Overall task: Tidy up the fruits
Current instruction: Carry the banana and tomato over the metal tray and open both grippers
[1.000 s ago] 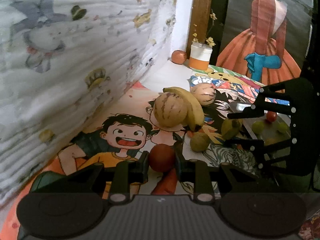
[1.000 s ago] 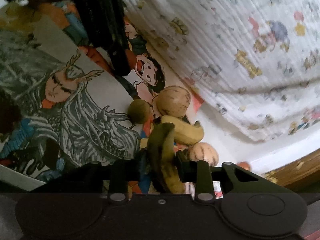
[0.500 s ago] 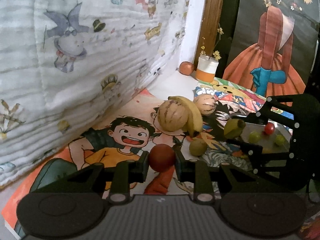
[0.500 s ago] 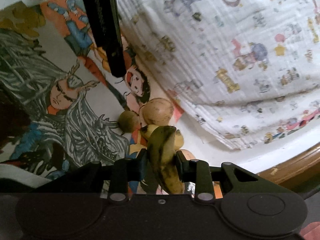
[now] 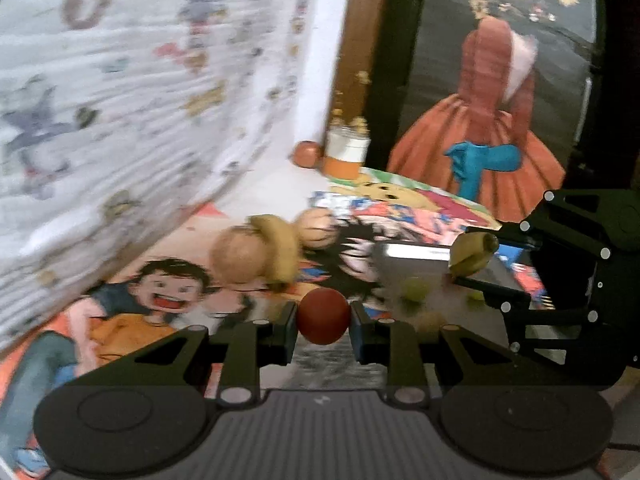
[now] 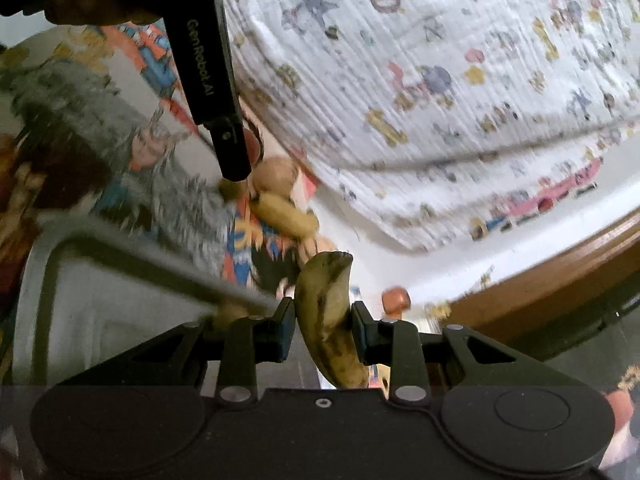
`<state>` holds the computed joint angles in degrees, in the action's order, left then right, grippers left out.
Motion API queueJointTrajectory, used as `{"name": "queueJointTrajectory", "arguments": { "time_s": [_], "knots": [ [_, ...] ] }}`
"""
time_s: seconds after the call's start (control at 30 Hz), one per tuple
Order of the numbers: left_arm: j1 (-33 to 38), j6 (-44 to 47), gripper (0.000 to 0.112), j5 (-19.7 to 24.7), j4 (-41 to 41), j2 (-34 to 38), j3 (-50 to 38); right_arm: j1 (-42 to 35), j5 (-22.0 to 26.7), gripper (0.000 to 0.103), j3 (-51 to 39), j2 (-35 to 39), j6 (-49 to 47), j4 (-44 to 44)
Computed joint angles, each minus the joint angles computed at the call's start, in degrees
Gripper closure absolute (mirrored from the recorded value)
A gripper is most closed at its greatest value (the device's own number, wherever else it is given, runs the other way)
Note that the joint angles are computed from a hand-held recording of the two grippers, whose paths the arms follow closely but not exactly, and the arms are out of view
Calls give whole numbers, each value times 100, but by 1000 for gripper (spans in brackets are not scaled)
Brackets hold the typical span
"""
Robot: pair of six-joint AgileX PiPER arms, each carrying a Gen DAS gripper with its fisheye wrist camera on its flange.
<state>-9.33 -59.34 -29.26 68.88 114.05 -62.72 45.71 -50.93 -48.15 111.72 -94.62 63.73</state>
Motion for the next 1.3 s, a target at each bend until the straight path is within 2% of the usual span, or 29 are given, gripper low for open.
{"name": "queueJointTrajectory", "arguments": {
  "time_s": [0.2,0.37,0.7,1.07,1.3],
  "knots": [
    [-514,-217,83,-40,78,3,73,38,-172,72,763,-345,225,181],
    [-862,-425,83,27,278,182,-54,-112,-1,72,1101,-355,492,159],
    [-1168,-1247,83,265,1180,627,-492,-425,438,71,1127,-161,731,-160],
    [-1222,-1408,82,359,1376,724,-601,-490,597,70,1108,-194,716,-237],
    [-1204,-1481,82,353,1432,665,-544,-385,726,68,1065,-303,433,182]
  ]
}}
